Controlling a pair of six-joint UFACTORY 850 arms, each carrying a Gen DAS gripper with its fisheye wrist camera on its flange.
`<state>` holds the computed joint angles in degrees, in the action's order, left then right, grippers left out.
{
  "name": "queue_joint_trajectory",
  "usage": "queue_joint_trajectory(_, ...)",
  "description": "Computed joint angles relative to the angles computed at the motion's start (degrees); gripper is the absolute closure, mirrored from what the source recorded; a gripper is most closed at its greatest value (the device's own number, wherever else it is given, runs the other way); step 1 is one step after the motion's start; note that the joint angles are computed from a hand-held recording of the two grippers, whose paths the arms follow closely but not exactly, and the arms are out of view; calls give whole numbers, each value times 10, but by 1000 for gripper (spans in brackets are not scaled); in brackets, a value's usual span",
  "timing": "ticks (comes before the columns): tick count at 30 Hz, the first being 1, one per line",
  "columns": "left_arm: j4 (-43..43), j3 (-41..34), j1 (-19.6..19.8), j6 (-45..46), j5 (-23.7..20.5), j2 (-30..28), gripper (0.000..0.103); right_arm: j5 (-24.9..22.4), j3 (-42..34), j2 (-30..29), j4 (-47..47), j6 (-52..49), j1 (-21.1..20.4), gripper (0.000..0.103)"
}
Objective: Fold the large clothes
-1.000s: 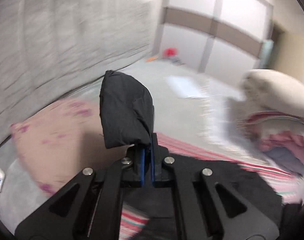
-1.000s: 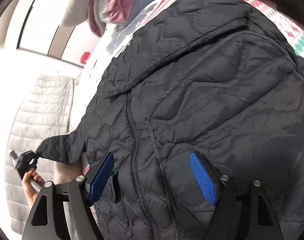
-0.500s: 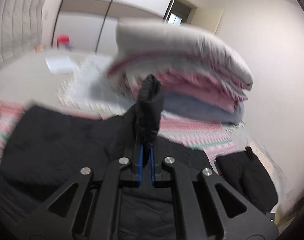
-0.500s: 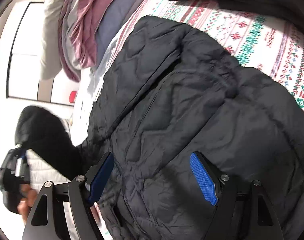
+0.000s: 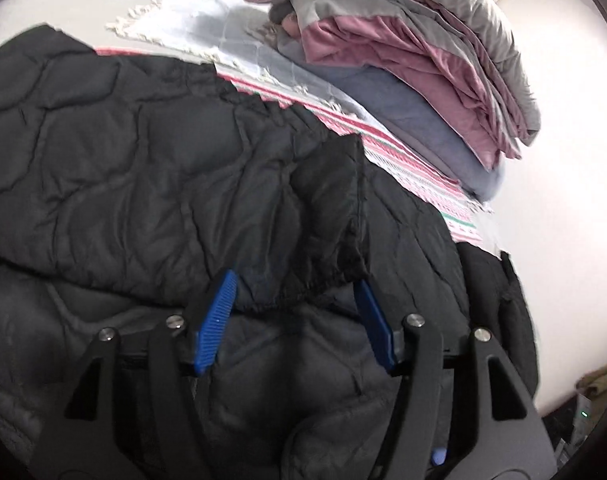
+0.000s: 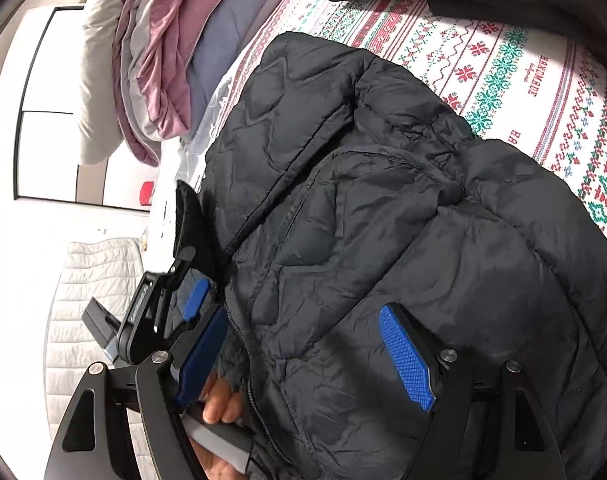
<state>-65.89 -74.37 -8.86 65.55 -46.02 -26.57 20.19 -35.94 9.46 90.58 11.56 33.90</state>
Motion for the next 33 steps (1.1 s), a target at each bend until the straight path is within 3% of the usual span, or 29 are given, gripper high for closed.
queue_joint_trajectory(4, -6, 28, 29, 30, -45, 30, 40, 7, 1, 2, 10, -10, 0, 23)
queue_joint_trajectory(8, -18, 81, 83, 65, -78, 90, 34, 21, 2, 7, 40, -37, 2, 23)
queue_joint_trajectory(10, -18, 106, 116, 78, -68, 122, 28, 28, 2, 11, 47, -46, 3, 23)
queue_joint_trajectory(12, 4, 133, 148, 70, 0, 162, 23, 40, -2, 10, 76, -79, 6, 23)
queue_joint_trajectory(15, 17, 155, 186, 63, 61, 188, 23, 46, -6, 8, 97, -102, 7, 23)
queue_joint_trajectory(18, -9, 177, 238, 96, 63, 198, 21, 53, -11, 6, 126, -139, 9, 23)
queue_joint_trajectory(22, -53, 202, 292, 168, 53, 204, 19, 107, -33, 7, 207, -255, 30, 23)
queue_joint_trajectory(26, -61, 213, 310, 212, 51, 217, 15, 178, -65, 8, 259, -375, 67, 23)
queue_joint_trajectory(28, -57, 214, 314, 236, 44, 222, 2, 215, -86, 4, 293, -451, 88, 23)
queue_joint_trajectory(30, -66, 221, 324, 268, 40, 226, 1, 251, -101, 1, 325, -535, 110, 18)
queue_joint_trajectory(33, -55, 217, 341, 271, 48, 218, 1, 259, -87, 17, 345, -596, 127, 17)
